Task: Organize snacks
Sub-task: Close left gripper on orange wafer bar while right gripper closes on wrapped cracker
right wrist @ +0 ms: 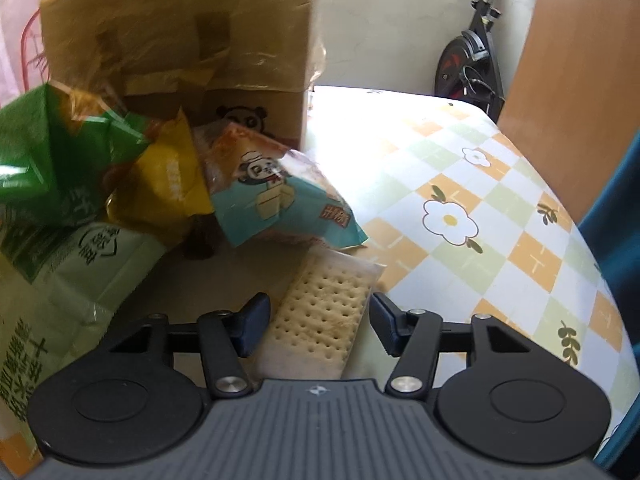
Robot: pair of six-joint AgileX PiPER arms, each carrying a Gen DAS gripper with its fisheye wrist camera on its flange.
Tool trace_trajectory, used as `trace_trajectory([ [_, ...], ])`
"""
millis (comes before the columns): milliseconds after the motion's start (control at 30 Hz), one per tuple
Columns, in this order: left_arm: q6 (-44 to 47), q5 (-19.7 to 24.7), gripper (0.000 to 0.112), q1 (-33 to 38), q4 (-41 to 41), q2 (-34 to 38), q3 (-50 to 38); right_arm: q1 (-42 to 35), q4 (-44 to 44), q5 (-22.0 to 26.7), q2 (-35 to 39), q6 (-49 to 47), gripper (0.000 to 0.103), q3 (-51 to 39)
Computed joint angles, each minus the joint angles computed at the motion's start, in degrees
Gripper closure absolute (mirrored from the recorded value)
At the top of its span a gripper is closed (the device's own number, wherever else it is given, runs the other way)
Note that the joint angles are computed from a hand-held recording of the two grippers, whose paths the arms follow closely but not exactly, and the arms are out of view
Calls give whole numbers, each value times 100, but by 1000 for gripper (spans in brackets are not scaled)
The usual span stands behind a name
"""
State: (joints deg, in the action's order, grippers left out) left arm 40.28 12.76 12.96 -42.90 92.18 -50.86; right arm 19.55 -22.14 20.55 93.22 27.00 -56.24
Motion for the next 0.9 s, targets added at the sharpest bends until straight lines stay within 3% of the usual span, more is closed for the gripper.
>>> trace_trajectory([
  [133,147,5,35,-28,-93,-17,11,38,-8,17,119,200,42,-60],
  [233,270,25,35,-58,-153,-36,20,199,-614,-75,114,823,44,38],
  [533,-522,-82,36,-199,662,328,-278,136,-136,-499,73,222,44,242],
  [600,-830,58,45,-171,930,440,-429,131,-133,-512,77,233,44,249],
  [633,-816,249,46,-123,908,494,-528,127,-123,-514,80,226,44,246],
  [733,-1271,287,51,-186,1466,473,-543,113,-54,-501,83,194,43,233],
  [800,-1021,265,67,-195,1321,428,-479,92,78,-454,118,92,43,190],
  [900,-1075,123,68,-241,1382,360,-356,100,105,-374,182,126,42,126],
])
